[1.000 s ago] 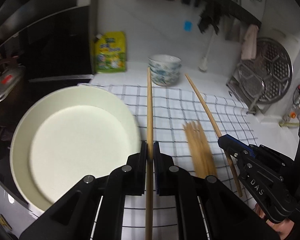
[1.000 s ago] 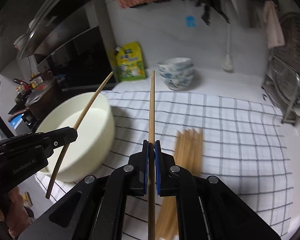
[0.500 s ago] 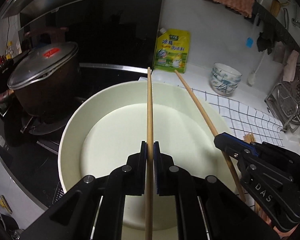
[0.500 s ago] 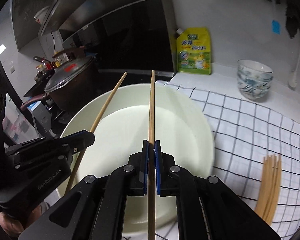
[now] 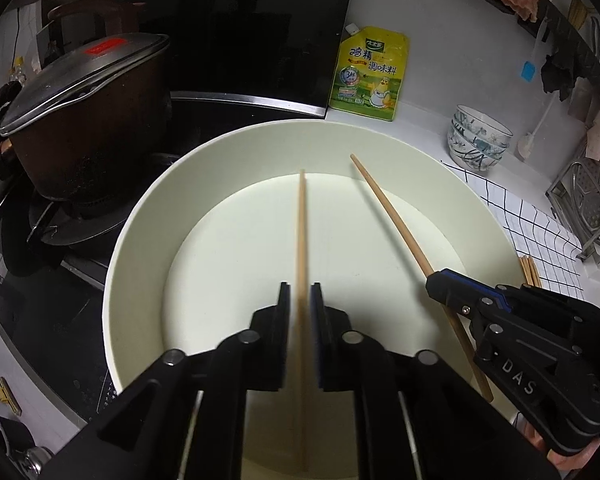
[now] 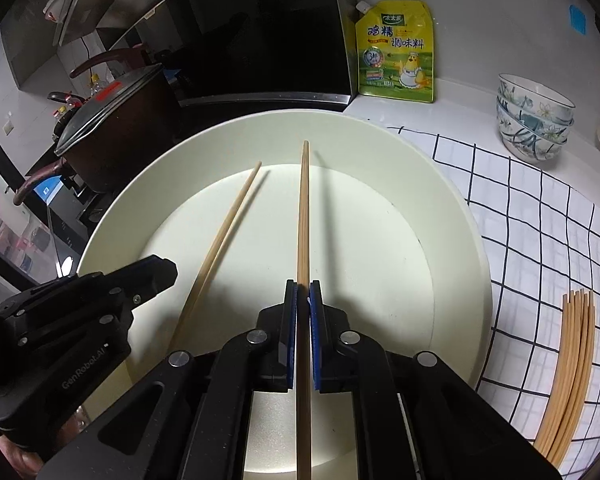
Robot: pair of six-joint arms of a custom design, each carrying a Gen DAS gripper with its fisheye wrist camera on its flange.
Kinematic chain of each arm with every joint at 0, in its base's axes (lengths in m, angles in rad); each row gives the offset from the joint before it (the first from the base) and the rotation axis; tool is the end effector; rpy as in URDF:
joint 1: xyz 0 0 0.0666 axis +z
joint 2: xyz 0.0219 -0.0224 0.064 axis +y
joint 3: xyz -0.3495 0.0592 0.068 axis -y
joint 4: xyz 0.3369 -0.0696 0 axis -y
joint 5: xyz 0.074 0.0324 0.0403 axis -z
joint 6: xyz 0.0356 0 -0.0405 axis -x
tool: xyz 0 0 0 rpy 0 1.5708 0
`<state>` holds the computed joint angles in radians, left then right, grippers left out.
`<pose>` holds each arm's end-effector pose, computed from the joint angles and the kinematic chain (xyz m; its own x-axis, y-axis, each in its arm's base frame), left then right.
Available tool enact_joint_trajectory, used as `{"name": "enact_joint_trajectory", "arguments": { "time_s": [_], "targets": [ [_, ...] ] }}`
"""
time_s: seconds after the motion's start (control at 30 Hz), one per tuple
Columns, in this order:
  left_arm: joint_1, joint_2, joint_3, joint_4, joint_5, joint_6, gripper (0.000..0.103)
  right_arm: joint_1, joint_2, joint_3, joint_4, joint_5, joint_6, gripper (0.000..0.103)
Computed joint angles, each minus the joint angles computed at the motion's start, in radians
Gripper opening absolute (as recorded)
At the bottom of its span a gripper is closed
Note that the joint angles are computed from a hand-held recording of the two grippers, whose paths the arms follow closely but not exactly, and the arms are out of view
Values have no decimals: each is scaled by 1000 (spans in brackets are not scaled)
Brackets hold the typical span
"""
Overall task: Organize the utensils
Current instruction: 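Lift both held chopsticks and carry them over the cream basin, then lower the chopsticks into the basin and open both tools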
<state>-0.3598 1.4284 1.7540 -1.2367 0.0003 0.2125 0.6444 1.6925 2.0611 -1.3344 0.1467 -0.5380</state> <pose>0.3984 -0.1503 0.5073 -0.7972 0.0746 -0.5990 0.1884 0.9735 -0.1295 0.4095 0.3007 0.5007 -0.8351 0.0066 -0.5500 -0.1163 0.9752 0.1882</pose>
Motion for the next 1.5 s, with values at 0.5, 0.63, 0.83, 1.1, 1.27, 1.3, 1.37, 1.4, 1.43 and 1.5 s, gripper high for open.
{"name": "enact_joint_trajectory", "arguments": {
  "time_s": [0.5,0.63,0.83,1.1,1.27,1.3,1.37,1.4,1.43,1.5],
  "targets": [
    [8,-90,-44,33,-36,49,63,31,-103,-83,47,78,-25,30],
    [2,-117,-64,24,-44,55,63,41,-141,-122,61,81,-40,30],
    [-13,-152,-88,12,-62,66,64,59,-200,-185,75,100,-57,30],
    [-69,-185,-102,4,-86,87,69,69,-280,-260,66,131,-81,30],
    [-120,-189,-101,0,-108,106,69,64,-341,-315,61,151,-96,30],
    [-130,-188,-100,-1,-110,112,69,61,-356,-329,57,156,-98,30],
    [-154,-186,-98,-1,-116,121,69,54,-387,-356,52,165,-103,30],
    [-167,-185,-97,-2,-121,125,69,52,-398,-366,49,169,-105,30],
    [-178,-183,-95,-2,-124,128,69,47,-417,-381,44,175,-108,31],
    [-205,-178,-90,-2,-127,138,69,40,-443,-399,32,185,-110,31]
  ]
}}
